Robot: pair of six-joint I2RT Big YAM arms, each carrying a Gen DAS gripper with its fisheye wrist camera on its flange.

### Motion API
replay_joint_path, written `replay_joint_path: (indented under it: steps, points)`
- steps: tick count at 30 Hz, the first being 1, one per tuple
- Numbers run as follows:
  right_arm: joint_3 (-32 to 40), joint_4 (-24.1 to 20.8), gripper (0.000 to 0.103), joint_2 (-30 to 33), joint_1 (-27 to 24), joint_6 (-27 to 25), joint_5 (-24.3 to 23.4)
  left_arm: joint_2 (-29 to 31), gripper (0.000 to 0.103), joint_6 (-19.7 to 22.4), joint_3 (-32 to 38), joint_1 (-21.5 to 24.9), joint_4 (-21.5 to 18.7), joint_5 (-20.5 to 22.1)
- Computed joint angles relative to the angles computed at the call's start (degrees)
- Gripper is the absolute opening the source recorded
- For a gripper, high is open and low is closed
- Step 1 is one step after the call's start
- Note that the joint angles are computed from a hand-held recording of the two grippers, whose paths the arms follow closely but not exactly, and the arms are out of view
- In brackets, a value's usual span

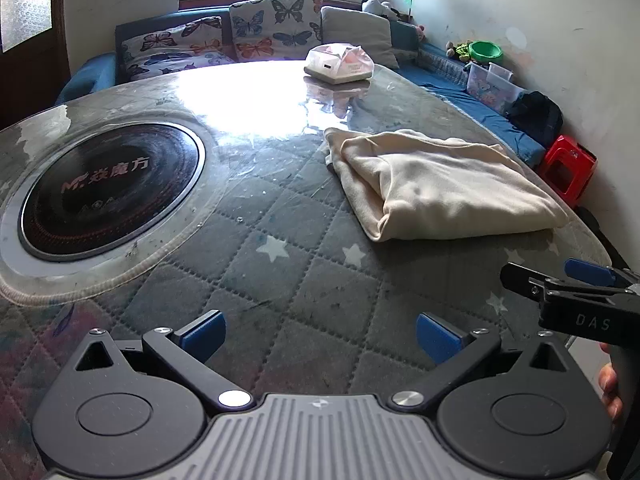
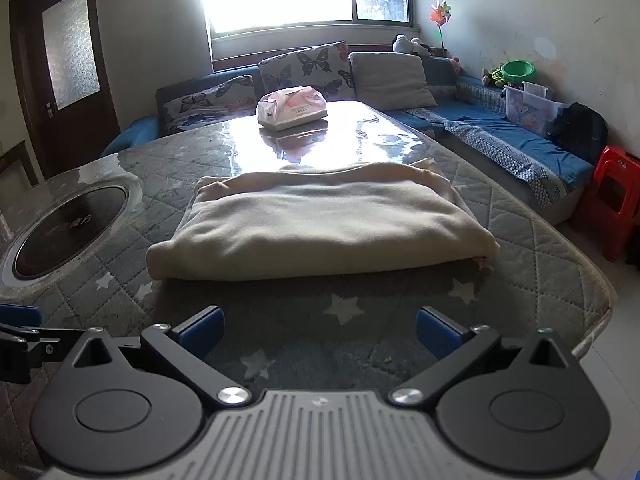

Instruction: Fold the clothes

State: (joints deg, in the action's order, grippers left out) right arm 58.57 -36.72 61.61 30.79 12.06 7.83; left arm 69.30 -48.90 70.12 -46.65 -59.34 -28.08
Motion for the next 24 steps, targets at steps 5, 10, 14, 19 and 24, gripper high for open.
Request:
replay_joint_path:
  steps: [5, 10, 14, 19, 24]
  points:
    - [-0.7, -0.3, 0.103, -0.6, 0.2, 0.0, 0.0, -0.2, 0.103, -1.2, -0.2, -0.6, -1.3, 0.0]
    - [-1.1, -0.6, 0.103, -1.0, 0.5, 0.2, 0.0, 0.1, 0.103, -2.3, 0.0, -0.7, -3.0, 0.9]
    - [-1.2, -1.1, 0.103, -1.3, 0.4, 0.2, 0.1, 0.1, 0.103, -2.5, 0.0, -0.8, -3.3, 1.5]
    - [-1.3, -1.1, 0.103, -1.7, 0.2, 0.2, 0.3, 0.5, 0.103, -2.3, 0.5, -1.4, -3.8, 0.7]
    - [-1.5, -1.4, 0.103, -1.9, -0.1, -0.1, 0.2, 1.1, 0.103, -2.4, 1.1, -1.7, -4.4, 0.5]
